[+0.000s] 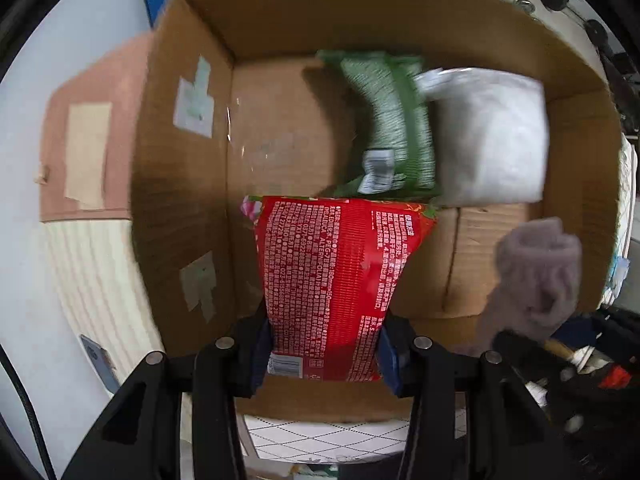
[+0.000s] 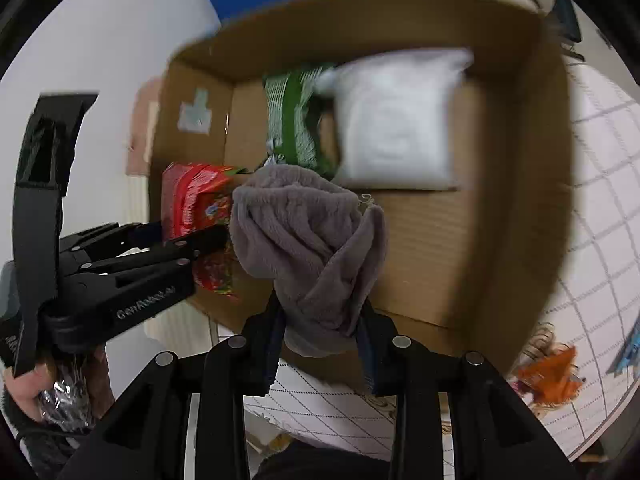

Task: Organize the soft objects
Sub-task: 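Place the red bag and grey cloth into the box, open both tools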

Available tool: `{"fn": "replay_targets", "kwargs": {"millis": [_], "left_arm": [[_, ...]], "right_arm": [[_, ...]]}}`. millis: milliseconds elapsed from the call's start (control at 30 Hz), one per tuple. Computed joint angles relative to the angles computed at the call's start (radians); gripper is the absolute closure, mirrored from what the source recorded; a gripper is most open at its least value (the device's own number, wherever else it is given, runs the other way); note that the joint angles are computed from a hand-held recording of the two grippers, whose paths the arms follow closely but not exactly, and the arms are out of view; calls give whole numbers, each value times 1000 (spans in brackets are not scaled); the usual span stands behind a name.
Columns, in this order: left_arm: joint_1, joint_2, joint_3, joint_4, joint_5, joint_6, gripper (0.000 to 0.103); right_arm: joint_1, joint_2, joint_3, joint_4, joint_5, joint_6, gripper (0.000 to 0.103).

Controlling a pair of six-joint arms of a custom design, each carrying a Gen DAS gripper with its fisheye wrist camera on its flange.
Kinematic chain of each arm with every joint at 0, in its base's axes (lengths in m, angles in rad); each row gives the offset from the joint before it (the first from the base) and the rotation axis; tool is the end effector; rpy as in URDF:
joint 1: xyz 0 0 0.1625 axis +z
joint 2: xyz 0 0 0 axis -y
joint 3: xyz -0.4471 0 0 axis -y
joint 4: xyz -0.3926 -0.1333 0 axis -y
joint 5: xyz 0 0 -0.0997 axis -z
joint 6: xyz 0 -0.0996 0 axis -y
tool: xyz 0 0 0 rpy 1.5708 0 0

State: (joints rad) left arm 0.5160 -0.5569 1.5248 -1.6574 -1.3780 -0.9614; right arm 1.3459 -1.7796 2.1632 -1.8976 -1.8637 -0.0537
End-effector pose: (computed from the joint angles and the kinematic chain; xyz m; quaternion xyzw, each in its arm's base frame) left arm -0.4381 -0.4237 -0.0637 0.0830 0.8974 0.1528 0.4055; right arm 0.0204 -0.3796 0.3521 -0.0804 -0.9856 -0.0481 0.1406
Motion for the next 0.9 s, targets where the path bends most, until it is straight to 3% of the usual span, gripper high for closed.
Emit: {"fn": "replay_targets", "kwargs": {"millis": [333,433,467,500,567,767,867,900], "left_arm": [[46,22,33,-16,-39,45,60],[54,17,44,-30,-97,42,57],[55,11,50,-42,-113,35,56],[52,5,53,-49,-118,34,53],[37,-4,42,-43,-94,24,41],[-11,-67,69,-71,-69,-18,36],[-41,-103,88,-85,-51,-30,26],[-61,-111,90,-89,-38,-40,26]], "right_arm": [[26,149,34,-74,-66,57,68],[33,172,38,-71,-97,77,64],[37,180,34,-67,-103,87,56],[37,182,30,-62,-98,92,34],[46,182,22,-55,-100,103,15],[123,138,10,-20,-171,133,14],[164,97,21,-29,-206,133,0],[171,71,28,-37,-223,127,0]]}}
